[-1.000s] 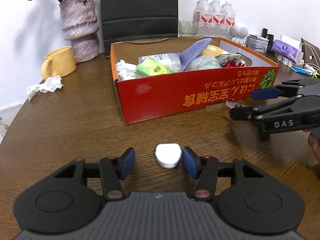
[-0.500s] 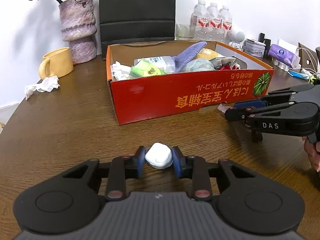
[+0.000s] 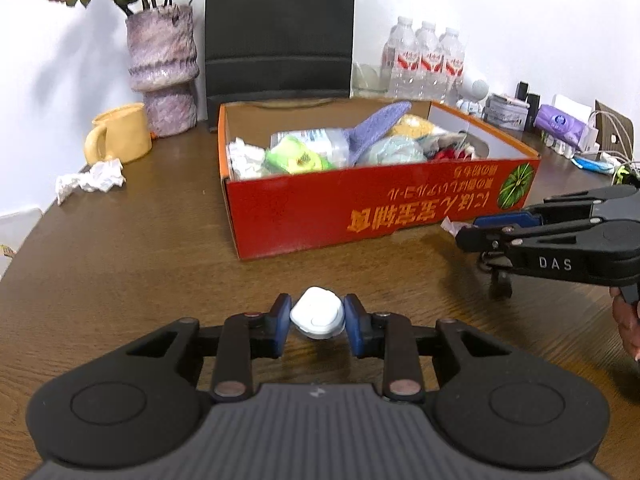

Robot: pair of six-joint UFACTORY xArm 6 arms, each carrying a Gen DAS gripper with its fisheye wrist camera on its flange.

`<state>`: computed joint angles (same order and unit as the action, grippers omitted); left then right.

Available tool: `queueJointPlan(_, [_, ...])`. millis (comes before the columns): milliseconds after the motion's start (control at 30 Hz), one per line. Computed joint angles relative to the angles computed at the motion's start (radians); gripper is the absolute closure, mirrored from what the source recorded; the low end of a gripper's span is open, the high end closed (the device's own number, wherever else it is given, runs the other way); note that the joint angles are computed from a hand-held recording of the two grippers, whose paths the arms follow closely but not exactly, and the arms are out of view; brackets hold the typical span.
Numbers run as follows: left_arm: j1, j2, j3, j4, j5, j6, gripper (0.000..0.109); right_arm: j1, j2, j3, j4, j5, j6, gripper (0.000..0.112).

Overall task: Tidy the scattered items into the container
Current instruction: 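Grasp the white round piece with the left gripper while the right grasps the candy, then carry the white piece and candy into the box and open both grippers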

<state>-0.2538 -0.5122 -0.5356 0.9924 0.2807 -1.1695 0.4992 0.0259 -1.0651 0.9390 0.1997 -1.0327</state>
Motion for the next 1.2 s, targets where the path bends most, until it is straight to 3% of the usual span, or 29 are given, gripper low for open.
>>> queueJointPlan(300, [0.012, -0.041, -0.074, 0.104, -0.007, -0.035, 0.079, -0.011, -0.101, 0.014, 0.213, 0.000, -0.203, 0.091])
queueJointPlan(467, [0.019, 0.012, -0.189, 0.180, 0.030, -0.049, 0.079, -0.040, -0.100, -0.047, 0.192, 0.001, -0.187, 0.091])
queueJointPlan(567, [0.040, 0.067, -0.265, 0.154, 0.025, -0.015, 0.079, -0.056, -0.072, -0.100, 0.140, -0.009, -0.136, 0.091])
queueJointPlan(700, [0.063, 0.158, -0.369, 0.065, 0.018, 0.043, 0.079, -0.086, 0.008, -0.208, 0.011, -0.010, -0.010, 0.091])
queueJointPlan(967, [0.078, 0.350, -0.555, -0.056, 0.040, 0.112, 0.079, -0.149, 0.243, -0.505, -0.402, 0.092, 0.421, 0.091])
queueJointPlan(1200, [0.090, 0.541, -0.732, -0.220, 0.116, 0.223, 0.079, -0.172, 0.502, -0.854, -0.669, 0.265, 0.698, 0.091])
